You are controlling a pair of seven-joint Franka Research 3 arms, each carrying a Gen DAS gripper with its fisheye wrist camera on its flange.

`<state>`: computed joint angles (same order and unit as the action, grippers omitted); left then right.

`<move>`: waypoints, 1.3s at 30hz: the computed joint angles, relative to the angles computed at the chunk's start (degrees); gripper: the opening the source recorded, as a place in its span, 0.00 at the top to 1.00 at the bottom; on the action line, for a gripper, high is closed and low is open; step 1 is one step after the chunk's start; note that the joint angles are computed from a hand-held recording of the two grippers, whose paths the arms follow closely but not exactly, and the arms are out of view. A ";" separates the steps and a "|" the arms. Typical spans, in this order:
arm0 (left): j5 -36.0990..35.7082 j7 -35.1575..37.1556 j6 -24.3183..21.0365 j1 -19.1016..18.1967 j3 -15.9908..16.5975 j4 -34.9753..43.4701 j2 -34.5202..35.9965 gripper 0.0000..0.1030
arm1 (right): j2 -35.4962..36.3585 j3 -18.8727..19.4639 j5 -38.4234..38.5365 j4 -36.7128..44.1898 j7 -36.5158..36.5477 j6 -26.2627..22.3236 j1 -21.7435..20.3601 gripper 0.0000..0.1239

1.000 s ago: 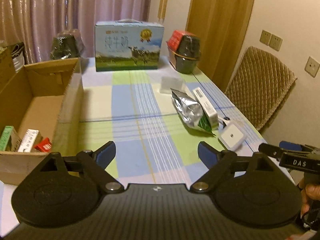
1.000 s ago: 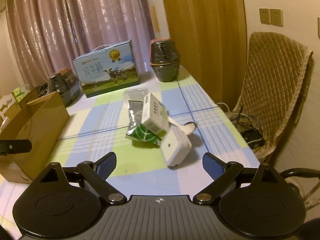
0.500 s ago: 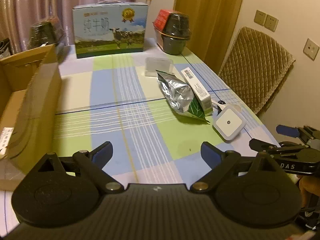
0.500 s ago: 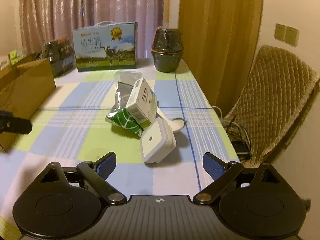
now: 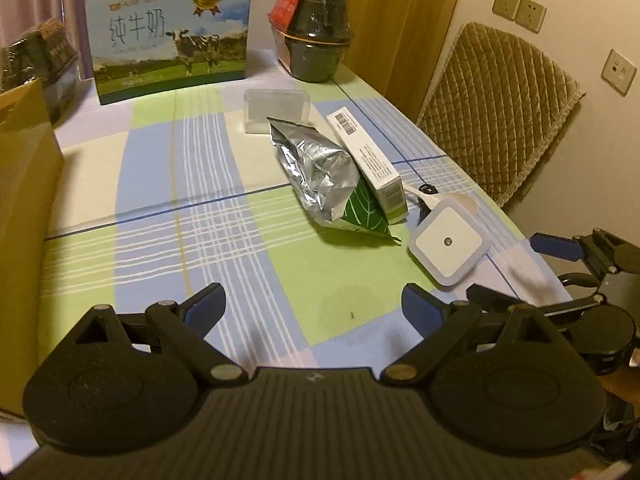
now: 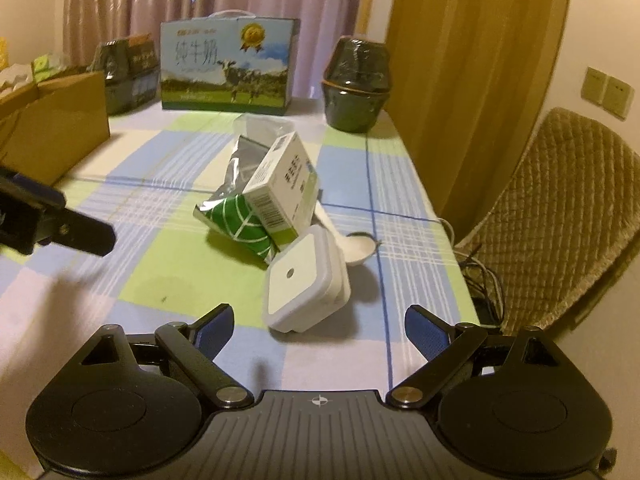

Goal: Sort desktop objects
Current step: 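Lower the right tool onto the white square night light and close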

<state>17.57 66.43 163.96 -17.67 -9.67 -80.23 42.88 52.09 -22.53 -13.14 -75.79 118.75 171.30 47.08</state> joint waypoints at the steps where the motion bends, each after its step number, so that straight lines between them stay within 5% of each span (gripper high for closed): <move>1: -0.02 0.38 -0.44 0.00 -0.10 1.01 0.69 0.10 | 0.55 0.01 -0.10 0.76 -0.26 -0.24 -0.14 0.27; 18: -3.18 5.51 -6.92 -0.31 -0.87 15.71 10.13 0.10 | 10.60 3.54 -4.28 17.57 -8.03 -7.85 -4.34 0.39; 25: -4.30 7.15 -7.89 -0.69 -1.11 18.77 11.95 0.10 | 12.51 1.39 -7.47 20.13 -4.96 -8.37 -3.63 0.45; 39: -5.88 8.26 -9.67 -1.33 -1.00 22.71 14.08 0.10 | 14.76 2.87 -10.55 23.83 -6.63 -10.32 -4.91 0.49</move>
